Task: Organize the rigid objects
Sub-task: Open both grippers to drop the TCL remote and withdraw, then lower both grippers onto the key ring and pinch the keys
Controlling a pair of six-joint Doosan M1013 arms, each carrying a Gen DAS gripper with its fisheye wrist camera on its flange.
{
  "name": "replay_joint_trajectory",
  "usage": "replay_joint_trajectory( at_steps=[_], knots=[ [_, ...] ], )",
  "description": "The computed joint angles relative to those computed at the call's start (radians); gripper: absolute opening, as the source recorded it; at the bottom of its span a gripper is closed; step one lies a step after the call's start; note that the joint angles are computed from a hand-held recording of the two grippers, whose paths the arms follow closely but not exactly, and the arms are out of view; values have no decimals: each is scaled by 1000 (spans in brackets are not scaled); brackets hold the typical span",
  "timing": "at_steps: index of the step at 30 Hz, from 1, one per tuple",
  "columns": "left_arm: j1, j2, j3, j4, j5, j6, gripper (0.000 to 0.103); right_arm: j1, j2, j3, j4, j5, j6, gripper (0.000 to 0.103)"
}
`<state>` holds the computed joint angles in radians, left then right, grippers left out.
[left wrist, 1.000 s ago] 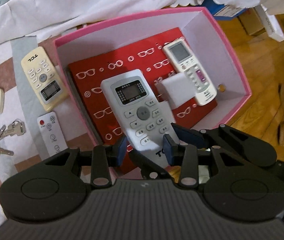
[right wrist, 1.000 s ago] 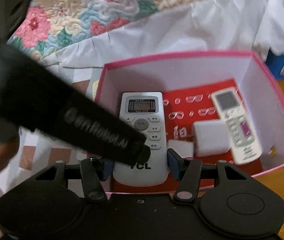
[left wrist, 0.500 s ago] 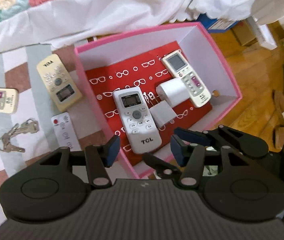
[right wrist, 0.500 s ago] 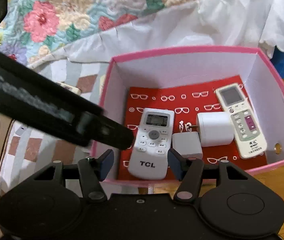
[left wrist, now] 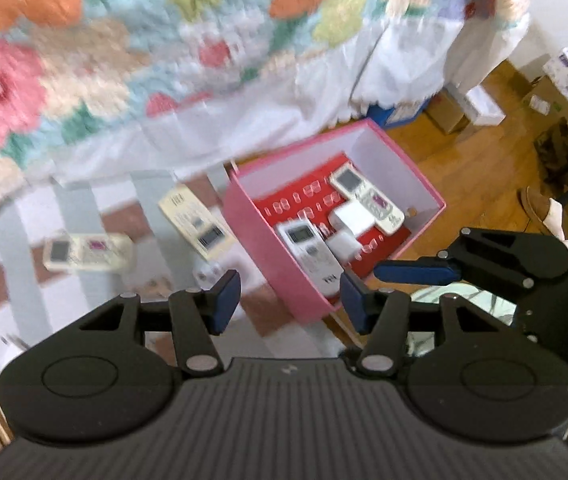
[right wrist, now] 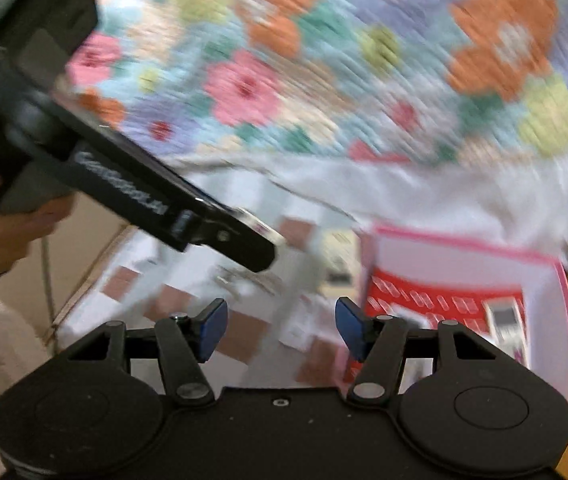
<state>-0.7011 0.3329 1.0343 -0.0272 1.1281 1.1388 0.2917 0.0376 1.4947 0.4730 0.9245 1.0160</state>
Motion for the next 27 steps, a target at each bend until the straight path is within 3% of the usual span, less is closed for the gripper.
replay_joint_trajectory(
  at_steps=[2, 9, 20, 27],
  knots=[
    [1, -40, 47, 50, -27, -14, 54, 9, -3, 9, 68, -24, -78, 82],
    [36, -120, 178, 109, -88, -107, 58, 56, 54, -23, 130, 1, -122, 87],
    [104, -138, 366, 78, -202, -211, 63, 115, 201, -82, 76, 68, -111, 86],
    [137, -133, 486, 73, -330, -265, 63, 156, 249, -47, 39, -25, -162, 79]
  ],
)
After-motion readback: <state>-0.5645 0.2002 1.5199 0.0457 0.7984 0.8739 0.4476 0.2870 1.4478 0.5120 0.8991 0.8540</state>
